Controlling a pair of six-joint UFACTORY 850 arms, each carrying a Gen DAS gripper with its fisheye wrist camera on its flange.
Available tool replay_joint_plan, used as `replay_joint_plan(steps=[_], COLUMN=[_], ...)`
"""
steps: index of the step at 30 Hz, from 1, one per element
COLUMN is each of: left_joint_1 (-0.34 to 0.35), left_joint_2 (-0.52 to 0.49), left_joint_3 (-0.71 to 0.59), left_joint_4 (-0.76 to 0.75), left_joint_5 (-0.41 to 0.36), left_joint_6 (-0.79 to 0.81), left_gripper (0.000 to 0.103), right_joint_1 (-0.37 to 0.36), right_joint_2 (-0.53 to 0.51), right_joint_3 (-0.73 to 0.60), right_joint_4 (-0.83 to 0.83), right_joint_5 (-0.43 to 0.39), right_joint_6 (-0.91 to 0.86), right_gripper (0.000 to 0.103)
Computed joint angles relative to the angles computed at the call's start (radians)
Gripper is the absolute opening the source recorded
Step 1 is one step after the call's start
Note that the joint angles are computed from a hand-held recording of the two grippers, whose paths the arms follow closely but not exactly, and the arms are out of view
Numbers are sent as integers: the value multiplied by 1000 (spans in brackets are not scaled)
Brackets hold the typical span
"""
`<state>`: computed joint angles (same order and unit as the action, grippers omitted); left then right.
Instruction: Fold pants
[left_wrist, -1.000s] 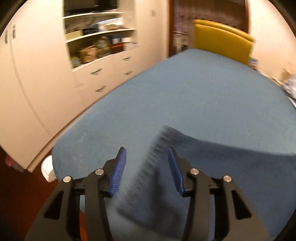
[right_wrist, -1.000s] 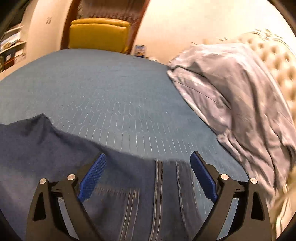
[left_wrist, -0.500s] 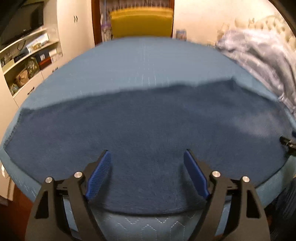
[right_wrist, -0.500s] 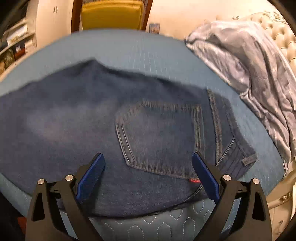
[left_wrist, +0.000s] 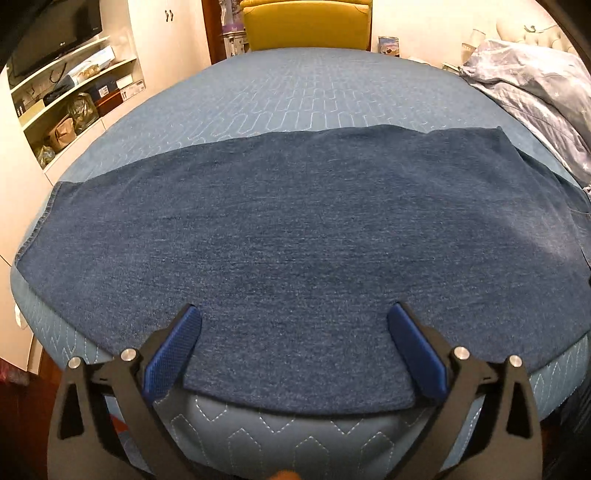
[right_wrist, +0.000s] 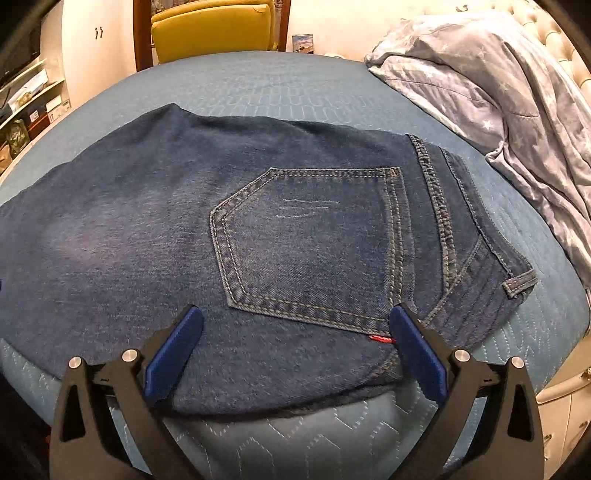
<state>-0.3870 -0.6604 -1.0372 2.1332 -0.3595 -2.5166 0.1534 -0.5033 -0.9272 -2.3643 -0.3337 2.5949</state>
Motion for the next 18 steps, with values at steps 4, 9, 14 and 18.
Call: replay_joint_plan(steps=[4, 9, 14, 18], left_joint_1=[2, -77, -170, -238], left_joint_2=[5, -6, -37, -184], left_joint_3=[-16, -100, -226, -510], left_joint_4=[-110, -324, 83, 188], left_joint_5=[16, -53, 48, 194], left_joint_6=[118, 348, 97, 156], left_gripper=[102, 62, 55, 52], right_joint_1=[-54, -174, -167, -164], right_joint_2=[69, -17, -10, -14], right_joint_3=[75, 16, 62, 65], right_joint_4=[-131, -102, -169, -169], right_joint_5=[-186, -50, -106, -106], right_joint_6=[140, 105, 158, 189], right_gripper=[97, 56, 56, 56])
